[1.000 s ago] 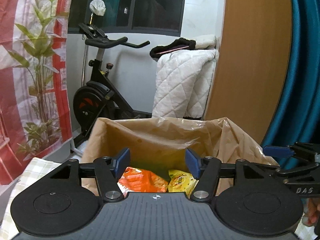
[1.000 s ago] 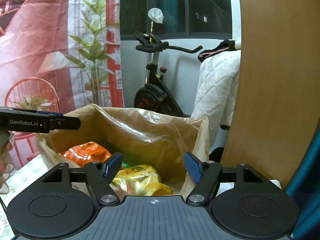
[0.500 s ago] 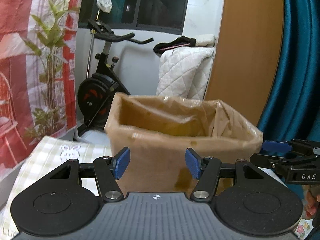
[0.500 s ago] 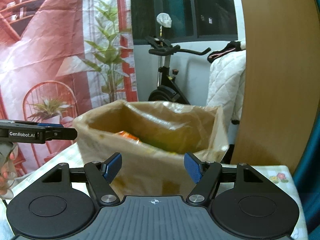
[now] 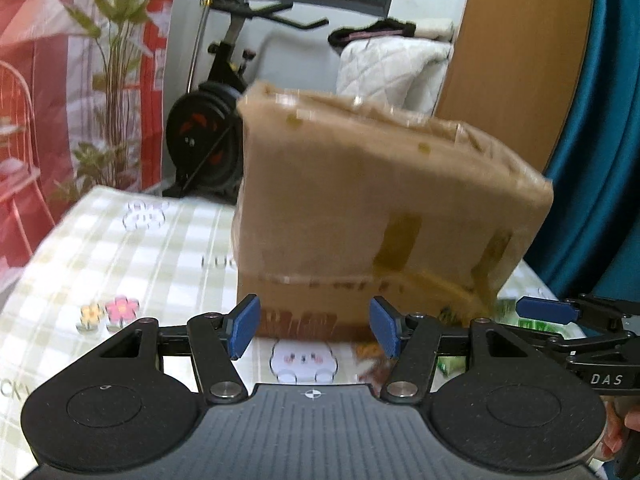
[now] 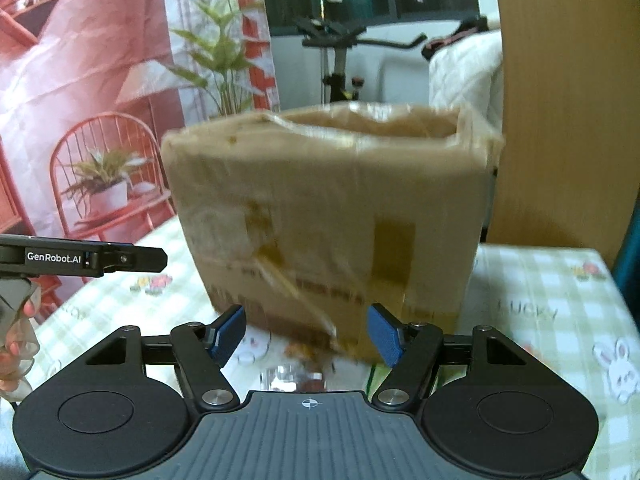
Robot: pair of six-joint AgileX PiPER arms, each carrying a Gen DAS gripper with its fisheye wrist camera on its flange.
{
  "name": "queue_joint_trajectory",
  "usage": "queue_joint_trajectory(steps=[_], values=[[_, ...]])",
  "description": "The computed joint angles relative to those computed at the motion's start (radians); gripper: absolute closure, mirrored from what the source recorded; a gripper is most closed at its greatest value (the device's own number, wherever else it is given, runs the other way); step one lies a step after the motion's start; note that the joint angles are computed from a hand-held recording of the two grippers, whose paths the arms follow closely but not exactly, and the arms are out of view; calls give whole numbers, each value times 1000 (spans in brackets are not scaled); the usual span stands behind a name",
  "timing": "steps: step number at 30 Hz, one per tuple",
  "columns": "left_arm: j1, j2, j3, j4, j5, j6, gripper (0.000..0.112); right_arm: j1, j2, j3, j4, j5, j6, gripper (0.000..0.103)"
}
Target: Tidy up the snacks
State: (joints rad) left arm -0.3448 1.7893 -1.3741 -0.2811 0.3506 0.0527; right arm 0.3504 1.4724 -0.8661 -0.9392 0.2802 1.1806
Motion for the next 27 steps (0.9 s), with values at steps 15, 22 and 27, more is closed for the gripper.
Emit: queue_joint_trajectory(steps=[15,22,27], values=[[19,87,26,-245,19,250,65,-24,154,-1,136,-46,-101,67],[35,114,19,-208,14,195,65,-5,343,-167,278,-21,-230,67],[53,115,28,-195,12,167,65,39,476,-301,21,97,44,64]])
